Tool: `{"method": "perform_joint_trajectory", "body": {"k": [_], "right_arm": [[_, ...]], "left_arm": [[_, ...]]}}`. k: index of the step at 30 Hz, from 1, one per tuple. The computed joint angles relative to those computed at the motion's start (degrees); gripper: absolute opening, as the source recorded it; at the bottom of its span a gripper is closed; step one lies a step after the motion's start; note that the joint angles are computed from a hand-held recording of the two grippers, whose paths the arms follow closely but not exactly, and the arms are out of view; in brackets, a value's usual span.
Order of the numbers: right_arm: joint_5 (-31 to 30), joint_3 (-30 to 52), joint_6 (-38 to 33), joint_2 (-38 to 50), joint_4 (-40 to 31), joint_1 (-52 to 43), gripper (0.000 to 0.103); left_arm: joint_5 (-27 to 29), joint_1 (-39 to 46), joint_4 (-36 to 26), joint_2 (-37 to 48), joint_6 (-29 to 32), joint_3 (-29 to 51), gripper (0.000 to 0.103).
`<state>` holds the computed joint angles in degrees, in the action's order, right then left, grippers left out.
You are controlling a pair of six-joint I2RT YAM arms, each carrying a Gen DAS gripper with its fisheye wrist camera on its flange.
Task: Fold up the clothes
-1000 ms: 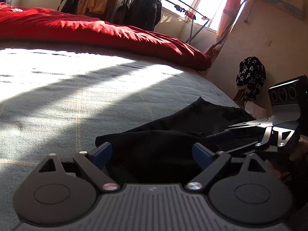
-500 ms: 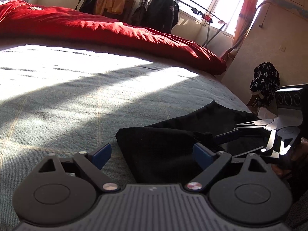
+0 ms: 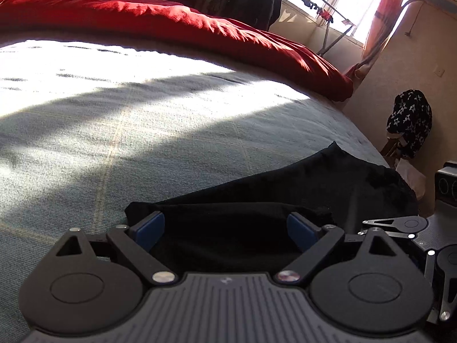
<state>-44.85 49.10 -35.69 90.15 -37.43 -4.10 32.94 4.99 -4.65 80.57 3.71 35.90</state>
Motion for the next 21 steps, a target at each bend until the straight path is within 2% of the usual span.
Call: {"method": "perform_joint_trajectory", "body": {"k": [3, 7, 13, 17, 19, 21], "right_arm": [[-2.05, 1.3, -1.79, 2.5, -1.22, -1.29, 0.103], [-3.51, 2.12, -2.9, 4.29, -1.8, -1.91, 0.103], [-2.86, 0.54, -3.01, 0.1, -1.86, -2.18, 0.103], [-2.57, -0.1, -5.45, -3.46, -3.56, -3.91, 0.103], [-2.39, -0.82, -5.1, -4.06, -3.23, -5.01, 0.103], [-2.25, -1.58, -4.44, -4.61, -2.73, -6.33, 0.103]], "left_arm": [[-1.54, -0.61, 0.34, -2.06, 0.35, -0.15, 0.094], [-5.02, -1.59, 0.68, 3.9, -0.4, 1.75, 0.094], [-4.01, -1.1, -4.09, -4.43, 0.06, 1.34, 0.094], [-2.68, -1.84, -7.11, -9.15, 0.25, -0.26, 0.095], [-2.17, -2.54, -6.9, -8.14, 0.22, -1.59, 0.096], [-5.69, -4.33, -7.28, -6.03, -0.49, -2.19, 0.096]]}}
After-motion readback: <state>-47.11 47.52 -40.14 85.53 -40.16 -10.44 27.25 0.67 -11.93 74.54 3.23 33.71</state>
